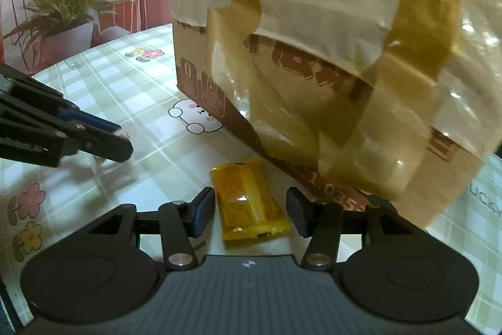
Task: Organize snacks
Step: 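Grasp the clear candy packet with the left gripper while the right gripper grasps the yellow packet, then lift both packets over the box and open both grippers to drop them in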
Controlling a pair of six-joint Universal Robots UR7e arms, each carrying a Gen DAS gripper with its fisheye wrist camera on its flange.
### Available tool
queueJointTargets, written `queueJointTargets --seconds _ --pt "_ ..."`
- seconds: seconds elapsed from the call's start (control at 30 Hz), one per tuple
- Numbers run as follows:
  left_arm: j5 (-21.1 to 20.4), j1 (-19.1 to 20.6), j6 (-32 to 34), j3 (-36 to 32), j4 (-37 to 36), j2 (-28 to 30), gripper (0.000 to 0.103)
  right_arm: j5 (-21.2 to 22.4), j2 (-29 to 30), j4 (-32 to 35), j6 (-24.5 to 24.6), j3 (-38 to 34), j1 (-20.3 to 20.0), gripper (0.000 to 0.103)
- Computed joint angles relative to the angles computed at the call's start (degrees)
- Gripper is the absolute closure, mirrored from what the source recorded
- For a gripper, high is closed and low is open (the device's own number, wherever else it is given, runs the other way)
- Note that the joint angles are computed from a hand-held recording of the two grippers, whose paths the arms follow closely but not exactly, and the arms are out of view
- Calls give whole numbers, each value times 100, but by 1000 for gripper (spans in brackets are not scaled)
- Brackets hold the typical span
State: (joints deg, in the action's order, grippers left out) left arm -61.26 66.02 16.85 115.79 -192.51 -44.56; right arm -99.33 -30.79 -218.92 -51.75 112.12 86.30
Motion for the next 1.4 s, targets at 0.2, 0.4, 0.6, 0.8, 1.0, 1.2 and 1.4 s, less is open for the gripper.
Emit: queueJointTargets --seconds 0.2,0.4,0.6,0.8,1.0,1.2,1.4 --pt "-127 71 -22 -30 -32 32 83 -13 48 -26 254 -11 34 57" --pt "-187 63 -91 25 18 -36 83 -154 62 -252 685 186 104 63" --pt "-310 3 -15 189 -123 -162 83 -78 40 -808 1304 610 29 63" --pt "-441 -70 66 357 -209 -353 83 -17 -96 -1245 1498 978 17 63" --pt "-547 -207 324 527 -406 -639 83 134 -188 -1768 1326 1320 125 63" --pt "-698 -366 603 632 -631 -943 83 537 -305 -2340 1283 1635 215 63" --pt "-859 -516 752 536 -729 -1085 83 836 -460 -2665 1238 1694 386 63"
